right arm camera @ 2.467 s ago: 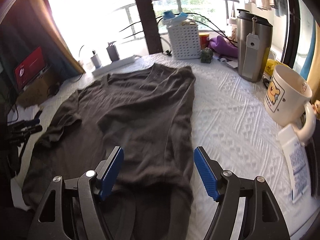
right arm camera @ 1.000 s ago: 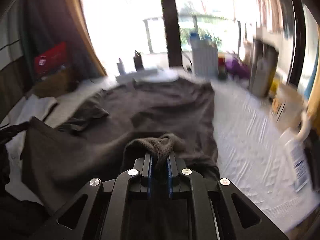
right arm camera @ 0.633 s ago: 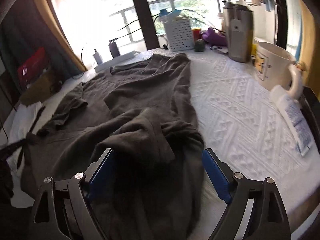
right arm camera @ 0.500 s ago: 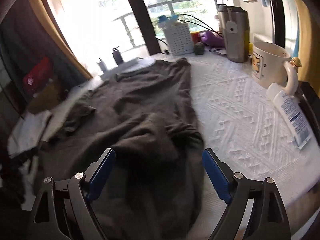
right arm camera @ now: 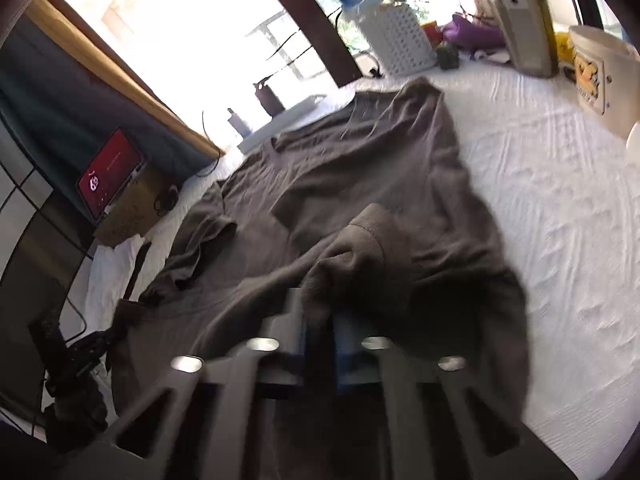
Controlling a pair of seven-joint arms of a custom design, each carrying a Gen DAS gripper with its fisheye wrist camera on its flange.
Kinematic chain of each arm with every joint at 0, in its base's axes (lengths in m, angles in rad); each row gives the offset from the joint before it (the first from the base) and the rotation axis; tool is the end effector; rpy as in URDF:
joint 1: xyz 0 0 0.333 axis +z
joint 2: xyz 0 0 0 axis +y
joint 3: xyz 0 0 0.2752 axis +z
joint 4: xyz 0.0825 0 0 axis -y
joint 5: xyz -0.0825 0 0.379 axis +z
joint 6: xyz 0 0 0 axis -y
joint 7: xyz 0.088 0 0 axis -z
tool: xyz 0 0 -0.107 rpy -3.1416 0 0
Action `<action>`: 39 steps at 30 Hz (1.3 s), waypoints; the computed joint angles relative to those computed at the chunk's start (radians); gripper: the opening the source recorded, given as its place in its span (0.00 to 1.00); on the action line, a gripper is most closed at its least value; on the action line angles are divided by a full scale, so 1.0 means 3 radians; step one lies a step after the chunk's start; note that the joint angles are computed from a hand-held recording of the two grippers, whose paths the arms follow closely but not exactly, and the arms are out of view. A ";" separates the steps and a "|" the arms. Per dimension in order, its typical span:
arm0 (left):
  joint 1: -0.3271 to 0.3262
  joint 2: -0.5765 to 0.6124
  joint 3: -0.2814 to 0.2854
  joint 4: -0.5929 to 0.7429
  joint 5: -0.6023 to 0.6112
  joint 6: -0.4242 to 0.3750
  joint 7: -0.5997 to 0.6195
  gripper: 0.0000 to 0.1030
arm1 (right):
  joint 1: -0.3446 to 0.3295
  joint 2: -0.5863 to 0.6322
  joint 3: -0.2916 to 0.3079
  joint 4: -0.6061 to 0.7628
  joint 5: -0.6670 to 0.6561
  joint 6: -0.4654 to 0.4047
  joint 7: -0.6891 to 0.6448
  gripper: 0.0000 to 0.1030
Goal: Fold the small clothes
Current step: 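Grasp the shirt hem with both grippers and lift it off the bed, then carry the held hem over toward the collar with both grippers and lower it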
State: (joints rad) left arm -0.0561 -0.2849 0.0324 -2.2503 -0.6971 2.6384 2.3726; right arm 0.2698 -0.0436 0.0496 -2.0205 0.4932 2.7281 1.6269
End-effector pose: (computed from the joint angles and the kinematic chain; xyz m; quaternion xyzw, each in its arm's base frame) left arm 0.5170 0.0051 0.5162 -0.5358 0.7420 -0.3577 0.1853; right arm 0.5626 0.1677 0.5154 -0.6119 0.6850 -0.0579 0.3911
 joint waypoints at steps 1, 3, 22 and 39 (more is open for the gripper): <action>-0.0013 -0.0021 0.0011 0.0004 -0.0043 0.0013 0.0032 0.03 | -0.0010 -0.0015 -0.0001 -0.0003 -0.0074 -0.0001 0.0039 0.07; -0.0061 -0.0096 0.0038 0.0006 -0.0158 0.0057 0.0128 0.03 | -0.0030 -0.0152 -0.0002 -0.0091 -0.0286 0.0056 0.0120 0.07; -0.0450 -0.0049 0.0214 0.0576 -0.0974 0.0721 0.0981 0.01 | -0.0581 -0.0911 0.0274 -0.0181 -0.2730 0.0134 0.1375 0.06; -0.0139 0.0649 -0.0134 0.1402 -0.1161 0.0848 0.1290 0.01 | -0.0454 -0.0304 0.0063 0.0425 -0.2560 0.0376 0.0972 0.06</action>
